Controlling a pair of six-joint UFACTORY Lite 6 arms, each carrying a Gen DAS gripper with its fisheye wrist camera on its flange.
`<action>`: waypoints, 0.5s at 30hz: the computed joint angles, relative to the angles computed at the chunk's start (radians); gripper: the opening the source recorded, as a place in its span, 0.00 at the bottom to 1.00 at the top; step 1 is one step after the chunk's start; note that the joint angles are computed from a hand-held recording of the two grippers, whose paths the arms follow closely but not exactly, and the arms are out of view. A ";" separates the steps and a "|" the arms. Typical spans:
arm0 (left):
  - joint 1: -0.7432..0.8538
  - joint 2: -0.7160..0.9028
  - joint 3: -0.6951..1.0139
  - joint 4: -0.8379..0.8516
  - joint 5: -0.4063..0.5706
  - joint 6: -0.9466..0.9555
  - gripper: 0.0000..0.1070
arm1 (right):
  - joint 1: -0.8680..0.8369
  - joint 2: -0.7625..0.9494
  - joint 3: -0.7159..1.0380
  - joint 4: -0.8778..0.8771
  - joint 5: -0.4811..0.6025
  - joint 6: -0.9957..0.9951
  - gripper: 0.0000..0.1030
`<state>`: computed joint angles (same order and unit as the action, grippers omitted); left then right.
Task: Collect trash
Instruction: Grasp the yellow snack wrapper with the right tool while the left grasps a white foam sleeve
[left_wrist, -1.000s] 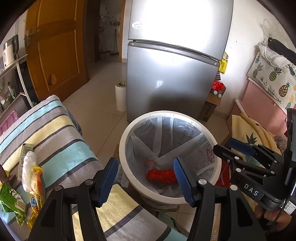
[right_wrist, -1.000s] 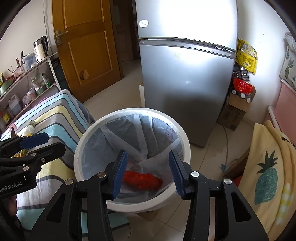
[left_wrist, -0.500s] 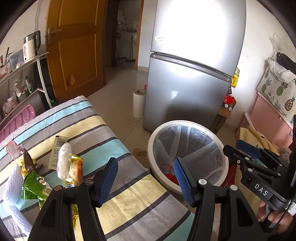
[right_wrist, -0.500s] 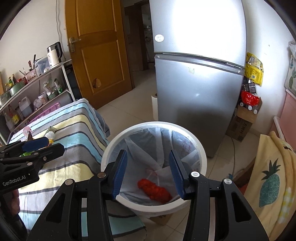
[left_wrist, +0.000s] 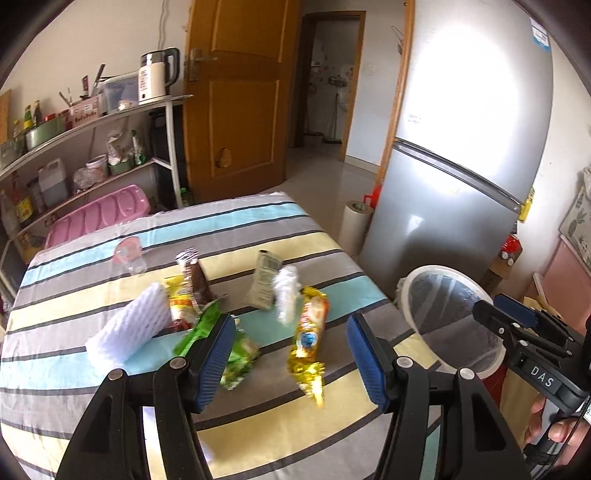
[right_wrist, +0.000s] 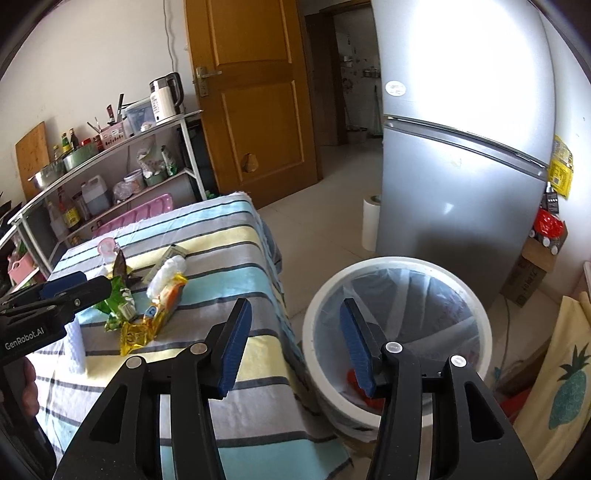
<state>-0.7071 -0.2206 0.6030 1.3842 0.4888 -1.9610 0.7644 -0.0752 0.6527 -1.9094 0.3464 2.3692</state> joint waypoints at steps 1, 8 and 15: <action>0.026 -0.043 -0.036 -0.012 0.001 0.012 0.58 | 0.016 0.028 0.026 0.001 0.001 0.001 0.49; 0.314 -0.304 -0.238 -0.134 -0.120 0.209 0.59 | 0.108 0.198 0.187 0.026 0.004 -0.014 0.49; 0.597 -0.429 -0.340 -0.392 -0.264 0.593 0.59 | 0.155 0.383 0.385 0.131 -0.019 -0.117 0.50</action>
